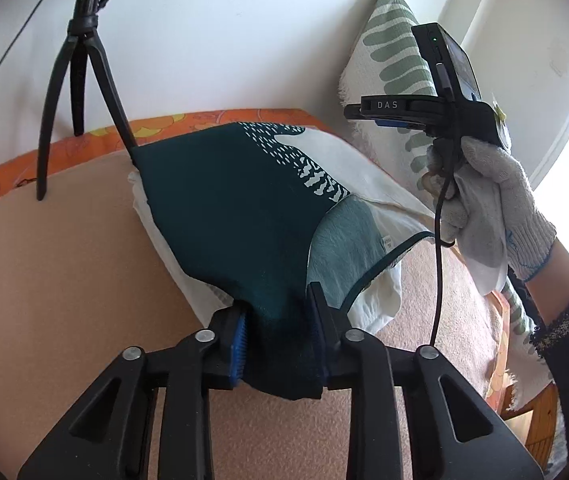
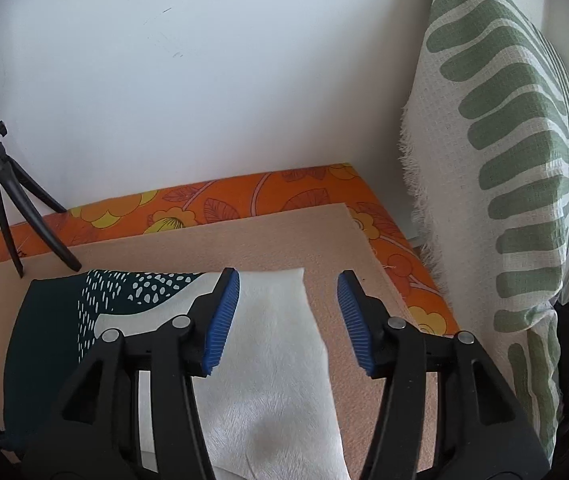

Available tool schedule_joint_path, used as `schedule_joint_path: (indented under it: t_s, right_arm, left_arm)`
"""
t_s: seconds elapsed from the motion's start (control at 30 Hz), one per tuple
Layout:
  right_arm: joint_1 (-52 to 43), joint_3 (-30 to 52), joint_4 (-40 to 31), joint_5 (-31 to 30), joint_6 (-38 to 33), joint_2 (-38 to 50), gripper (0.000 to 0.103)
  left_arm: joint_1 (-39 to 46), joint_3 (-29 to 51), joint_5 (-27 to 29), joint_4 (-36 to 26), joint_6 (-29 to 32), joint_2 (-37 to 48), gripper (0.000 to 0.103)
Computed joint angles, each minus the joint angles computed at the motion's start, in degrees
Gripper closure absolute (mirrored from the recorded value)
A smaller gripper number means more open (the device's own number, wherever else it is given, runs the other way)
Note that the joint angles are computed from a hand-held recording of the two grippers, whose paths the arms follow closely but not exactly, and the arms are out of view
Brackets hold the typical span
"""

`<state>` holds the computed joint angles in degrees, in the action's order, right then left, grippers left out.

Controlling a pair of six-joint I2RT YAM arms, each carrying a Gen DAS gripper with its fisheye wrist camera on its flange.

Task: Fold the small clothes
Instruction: 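Set the folded bundle down and open both tools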

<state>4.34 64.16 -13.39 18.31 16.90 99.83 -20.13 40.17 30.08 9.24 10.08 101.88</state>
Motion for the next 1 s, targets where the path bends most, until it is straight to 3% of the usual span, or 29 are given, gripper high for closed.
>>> schedule_joint_path:
  t_s: [0.03,0.1,0.27,0.37,0.53,0.67,0.8,1.0]
  right_arm:
    - [-0.5,-0.9,-0.1,-0.4,0.9,-1.3,0.049]
    - [-1.4,-2.3,-0.9,-2.2,2.0,-4.1,0.048]
    - [0.9,-5.1,-4.2,0.1,3.1,-12.1,0.047]
    - [3.7,-6.0,-7.3,3.1,4.5,-16.2,0.042]
    - [9.6,-6.4,-14.4,7.9,8.4,-22.8,0.041]
    - [16.1,-5.6,-20.9,13.0,12.9,-27.1,0.031]
    - [23.7,-3.7,-27.6,18.7,18.2,-29.0,0.03]
    - [37.8,0.0,-40.2,27.9,31.2,-29.4,0.02]
  left_arm:
    - [0.3,-1.2,-0.2,0.1,-0.2,-1.8,0.053]
    - [1.0,-2.7,0.3,0.5,0.5,-4.1,0.052]
    - [2.4,-3.9,1.4,-5.2,2.8,-10.9,0.05]
    - [3.7,-6.8,1.9,-7.1,3.5,-17.0,0.044]
    - [5.8,-10.0,3.0,-14.2,5.0,-28.7,0.037]
    - [8.7,-12.8,3.6,-20.9,7.4,-40.8,0.029]
    - [13.9,-13.5,6.8,-30.3,10.4,-51.6,0.026]
    - [29.0,-10.8,17.3,-48.5,23.1,-61.1,0.025]
